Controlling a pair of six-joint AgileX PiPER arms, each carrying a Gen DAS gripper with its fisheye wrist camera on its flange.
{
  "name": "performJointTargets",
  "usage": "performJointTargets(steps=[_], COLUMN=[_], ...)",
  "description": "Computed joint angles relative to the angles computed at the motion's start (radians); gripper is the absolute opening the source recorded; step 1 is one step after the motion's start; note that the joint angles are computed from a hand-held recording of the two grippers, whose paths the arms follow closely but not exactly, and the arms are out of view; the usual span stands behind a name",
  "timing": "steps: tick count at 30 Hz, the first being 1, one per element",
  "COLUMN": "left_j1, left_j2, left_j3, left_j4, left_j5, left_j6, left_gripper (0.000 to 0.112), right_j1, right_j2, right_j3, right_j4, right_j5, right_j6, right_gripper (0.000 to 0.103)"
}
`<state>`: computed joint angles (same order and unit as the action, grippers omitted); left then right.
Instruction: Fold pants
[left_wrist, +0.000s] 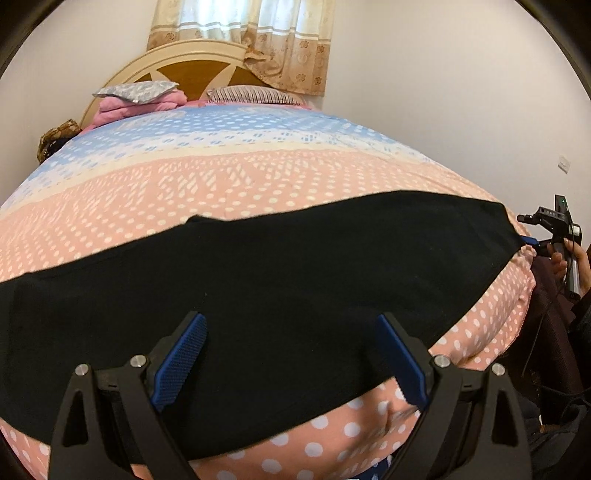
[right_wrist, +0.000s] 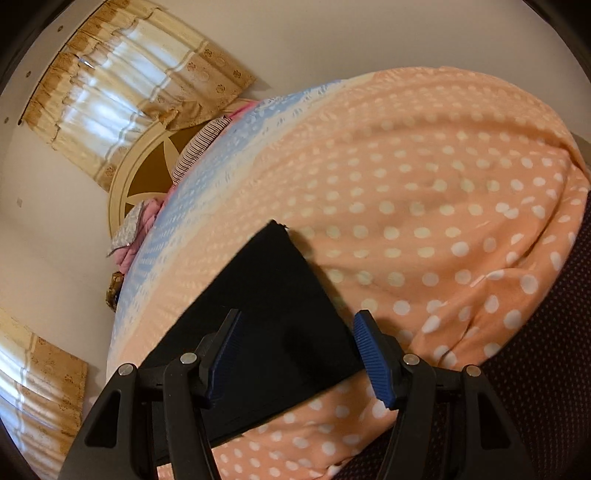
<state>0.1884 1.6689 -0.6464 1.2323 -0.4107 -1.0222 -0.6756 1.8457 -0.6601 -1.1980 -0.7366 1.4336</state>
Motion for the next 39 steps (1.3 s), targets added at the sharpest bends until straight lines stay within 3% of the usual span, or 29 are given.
performJointTargets(steps=[5,8,10,11,13,15,19,23,25,26,30,31,33,39], left_j1=[-0.014,-0.014,-0.014,-0.018,-0.023,-0.025,-0.032,-0.037,-0.035,-0.035,-0.03,-0.029,-0.025,-0.006], left_j2=[0.008,0.02,0.02,0.019,0.017,0.015,0.013,0.022,0.023,0.023,0.024,0.026,0.029,0.029], left_j3=[0.004,-0.009,-0.009,-0.01,-0.011,-0.012,-0.013,-0.016,-0.02,-0.022,-0.024,-0.025,-0.027,-0.022], left_j4=[-0.044,-0.027,-0.027,-0.025,-0.026,-0.009,-0.02,-0.031,-0.016,-0.006,-0.001,-0.002,0.0,0.016], left_j5=[0.029,0.041,0.042,0.049,0.056,0.058,0.065,0.071,0.068,0.07,0.068,0.069,0.066,0.047], left_j6=[0.038,0.01,0.008,0.006,0.006,-0.015,-0.011,-0.004,-0.017,-0.029,-0.031,-0.03,-0.033,-0.036], left_gripper=[0.095,0.095,0.095,0.095,0.095,0.095,0.095,0.095,0.095,0.095,0.095,0.095,0.095,0.095], right_j1=[0.049,0.006,0.027,0.017,-0.005,0.006,-0.022,-0.053,-0.08,-0.076,-0.061,-0.058,-0.053,-0.017], right_j2=[0.013,0.059,0.053,0.057,0.094,0.089,0.091,0.129,0.187,0.203,0.197,0.197,0.193,0.195], right_j3=[0.0,-0.003,-0.011,-0.011,-0.036,-0.036,-0.035,-0.052,-0.106,-0.12,-0.107,-0.108,-0.112,-0.134], right_j4=[0.13,0.083,0.073,0.047,-0.042,-0.024,-0.004,-0.059,-0.159,-0.17,-0.101,-0.1,-0.121,-0.117], right_j5=[0.048,-0.003,0.014,-0.02,-0.112,-0.086,-0.078,-0.143,-0.247,-0.259,-0.233,-0.231,-0.216,-0.196], right_j6=[-0.072,-0.082,-0.092,-0.084,-0.022,-0.056,-0.082,-0.066,0.005,0.002,-0.052,-0.053,-0.048,-0.032], right_gripper=[0.063,0.063,0.062,0.052,0.049,0.045,0.045,0.045,0.045,0.044,0.041,0.039,0.013,0.013])
